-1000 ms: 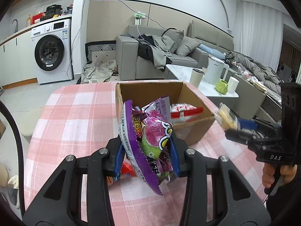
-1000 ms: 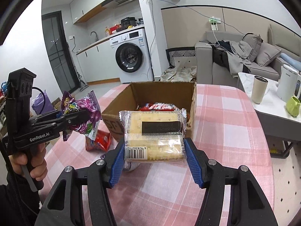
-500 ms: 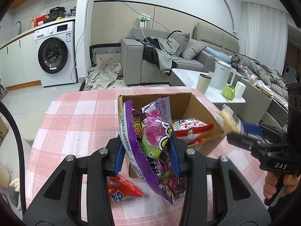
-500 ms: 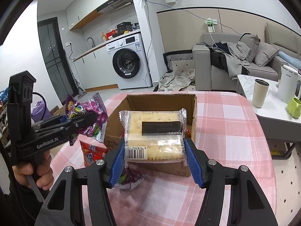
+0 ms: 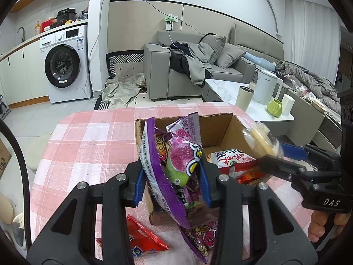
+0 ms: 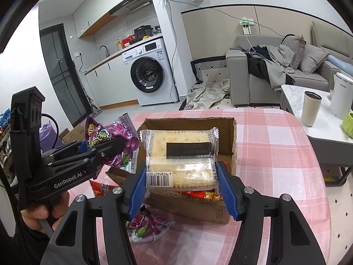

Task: Organize snacks
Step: 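Lift both held packs and carry them over the cardboard box, then open both grippers to drop the candy bag and cracker pack into the box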

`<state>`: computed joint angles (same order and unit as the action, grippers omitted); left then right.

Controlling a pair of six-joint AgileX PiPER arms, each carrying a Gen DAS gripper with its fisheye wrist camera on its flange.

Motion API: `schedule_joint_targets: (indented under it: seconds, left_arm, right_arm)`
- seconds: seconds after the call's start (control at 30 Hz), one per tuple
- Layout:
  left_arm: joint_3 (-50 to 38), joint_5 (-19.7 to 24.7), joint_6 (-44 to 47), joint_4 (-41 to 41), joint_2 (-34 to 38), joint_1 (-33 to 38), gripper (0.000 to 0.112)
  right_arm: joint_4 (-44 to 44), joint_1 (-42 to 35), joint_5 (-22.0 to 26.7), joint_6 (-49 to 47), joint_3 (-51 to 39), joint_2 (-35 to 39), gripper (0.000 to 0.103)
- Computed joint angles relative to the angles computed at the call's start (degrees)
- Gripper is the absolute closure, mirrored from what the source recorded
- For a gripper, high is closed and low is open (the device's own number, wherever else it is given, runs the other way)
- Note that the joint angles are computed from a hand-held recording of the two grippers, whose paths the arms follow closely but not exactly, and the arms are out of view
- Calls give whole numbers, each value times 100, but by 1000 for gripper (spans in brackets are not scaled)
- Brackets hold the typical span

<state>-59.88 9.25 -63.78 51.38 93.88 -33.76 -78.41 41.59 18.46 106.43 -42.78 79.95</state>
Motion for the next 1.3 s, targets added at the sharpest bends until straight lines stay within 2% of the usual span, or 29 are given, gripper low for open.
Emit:
schedule_joint_targets:
  seconds: [0.07, 0.2, 0.5, 0.83, 0.93, 1.03, 1.07, 1.1, 1.13, 1.17, 1.27, 1.3]
  left_arm:
    - [-68, 33, -388, 420, 130, -27, 75]
    - [-272, 18, -360, 425, 394, -34, 75]
    - [-725, 35, -215, 381, 931, -8, 75]
    - [-1294, 95, 1424, -1154, 1441, 114, 75]
    - [-1271, 114, 1463, -1156, 1426, 117, 74]
    - [-1266, 132, 2022, -1717, 1392, 149, 63]
    - [-1188, 109, 1933, -1636, 1340, 156, 53]
    - [-1134, 136, 1615, -1326, 1306, 139, 43]
    - [-1041, 116, 1142, -855, 1251, 124, 38]
    - [-934, 114, 718, -426, 1181, 107, 30]
    - [-652, 155, 71, 217, 962, 23, 27]
    - [-533, 171, -146, 424, 864, 10, 24]
  right_arm:
    - [34, -64, -41, -27, -71, 87, 42]
    - [-82, -241, -219, 98, -164, 257, 42]
    - [275, -659, -609, -376, -431, 619, 42]
    - [695, -914, -774, -850, -739, 1014, 41]
    - [331, -911, -870, -513, -686, 978, 38]
    - [-350, -791, -720, 86, -565, 860, 31]
    - [-580, -760, -687, 304, -514, 817, 30]
    - [-841, -714, -628, 570, -441, 739, 29]
    - [-951, -673, -574, 694, -389, 680, 27]
    - [-1024, -620, -489, 790, -330, 600, 21]
    - [-1343, -457, -269, 1158, -102, 320, 6]
    - [-1352, -409, -221, 1184, -38, 233, 4]
